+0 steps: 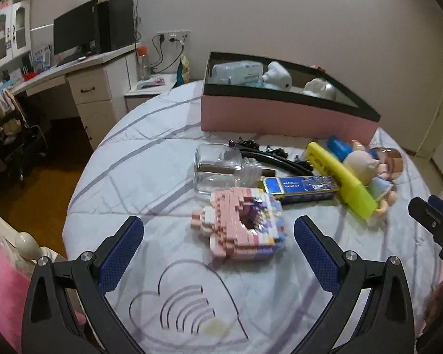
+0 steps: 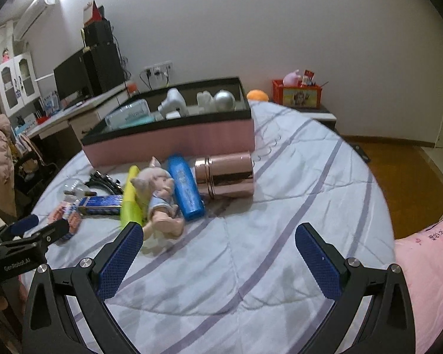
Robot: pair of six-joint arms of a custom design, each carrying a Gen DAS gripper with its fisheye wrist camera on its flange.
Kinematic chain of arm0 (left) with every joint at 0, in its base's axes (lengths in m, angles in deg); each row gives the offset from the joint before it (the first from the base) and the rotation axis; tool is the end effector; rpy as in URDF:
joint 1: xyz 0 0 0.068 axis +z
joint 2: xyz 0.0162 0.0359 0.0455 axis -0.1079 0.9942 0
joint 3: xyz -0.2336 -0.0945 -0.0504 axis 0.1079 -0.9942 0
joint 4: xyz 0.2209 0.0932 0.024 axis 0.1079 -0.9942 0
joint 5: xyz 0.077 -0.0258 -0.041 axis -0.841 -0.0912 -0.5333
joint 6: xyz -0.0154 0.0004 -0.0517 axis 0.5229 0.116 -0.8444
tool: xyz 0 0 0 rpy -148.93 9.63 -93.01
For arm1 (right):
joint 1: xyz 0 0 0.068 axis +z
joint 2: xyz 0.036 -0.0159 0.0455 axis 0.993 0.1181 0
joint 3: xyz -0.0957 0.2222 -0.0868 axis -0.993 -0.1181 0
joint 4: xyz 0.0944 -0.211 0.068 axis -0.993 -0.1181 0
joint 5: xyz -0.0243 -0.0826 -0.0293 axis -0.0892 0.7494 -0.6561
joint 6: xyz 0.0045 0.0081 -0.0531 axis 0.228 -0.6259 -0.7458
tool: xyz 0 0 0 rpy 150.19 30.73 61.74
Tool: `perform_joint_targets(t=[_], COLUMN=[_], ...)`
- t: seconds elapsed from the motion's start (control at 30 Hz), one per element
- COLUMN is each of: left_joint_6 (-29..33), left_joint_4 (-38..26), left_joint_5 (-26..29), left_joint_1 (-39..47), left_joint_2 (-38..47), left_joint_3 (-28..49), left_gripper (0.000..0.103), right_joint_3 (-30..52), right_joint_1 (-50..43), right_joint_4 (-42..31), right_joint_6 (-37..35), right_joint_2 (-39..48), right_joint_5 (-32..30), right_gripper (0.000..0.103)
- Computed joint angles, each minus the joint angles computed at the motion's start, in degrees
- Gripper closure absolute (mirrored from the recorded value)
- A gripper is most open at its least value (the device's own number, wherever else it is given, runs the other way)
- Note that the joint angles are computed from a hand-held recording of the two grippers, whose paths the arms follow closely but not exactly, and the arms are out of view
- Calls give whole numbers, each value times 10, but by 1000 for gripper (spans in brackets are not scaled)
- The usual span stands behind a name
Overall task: Organize rigid objects
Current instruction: 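Withdraw both tools from the box back toward the item pile, then grasp the pink-purple block donut with the left tool while the right tool grasps the doll figure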
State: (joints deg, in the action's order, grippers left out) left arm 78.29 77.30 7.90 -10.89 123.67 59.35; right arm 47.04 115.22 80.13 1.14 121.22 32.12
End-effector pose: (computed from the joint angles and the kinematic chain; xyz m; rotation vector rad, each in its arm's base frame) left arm 0.3101 -0.0283 0.0695 0.1586 2.3475 -0.1231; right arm 0.2361 0.1309 0.0902 0.1835 2.2430 0.1147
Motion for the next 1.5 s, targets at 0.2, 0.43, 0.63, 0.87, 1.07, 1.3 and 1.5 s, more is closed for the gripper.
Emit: perform_joint_targets(t=[0.2,0.43,0.63,0.87,1.07,1.3,1.5], left_joint_6=[0,18,38,42,46,55,55], left_joint_4=[-15,-14,-33,-39,-40,-32,-28], left_joint_5=[26,50,59,63,63,63,66], left_joint_1=[6,11,19,25,16,3,-4], left_joint_2=[22,8,-13,-20,-30,-51,-63], left_joint_3=[33,20,8,4,-6,-38,-53], left_gripper=[28,38,38,38,38,37,37], right_joint_3=[45,70,103,175,155,74,7], right_joint_1=[-15,-21,-13,-11,-8,23,54], right_joint_4=[-32,-57,-76,-135,-123,-124,-111], right_joint_6=[-13,-25,-50,-69,-67,-22,9], right_joint_2=[38,47,60,101,89,26,-27], right_joint_5=[-20,-23,-40,-77,-91,-57,-44], right_gripper=[0,0,20,54,71,71,70])
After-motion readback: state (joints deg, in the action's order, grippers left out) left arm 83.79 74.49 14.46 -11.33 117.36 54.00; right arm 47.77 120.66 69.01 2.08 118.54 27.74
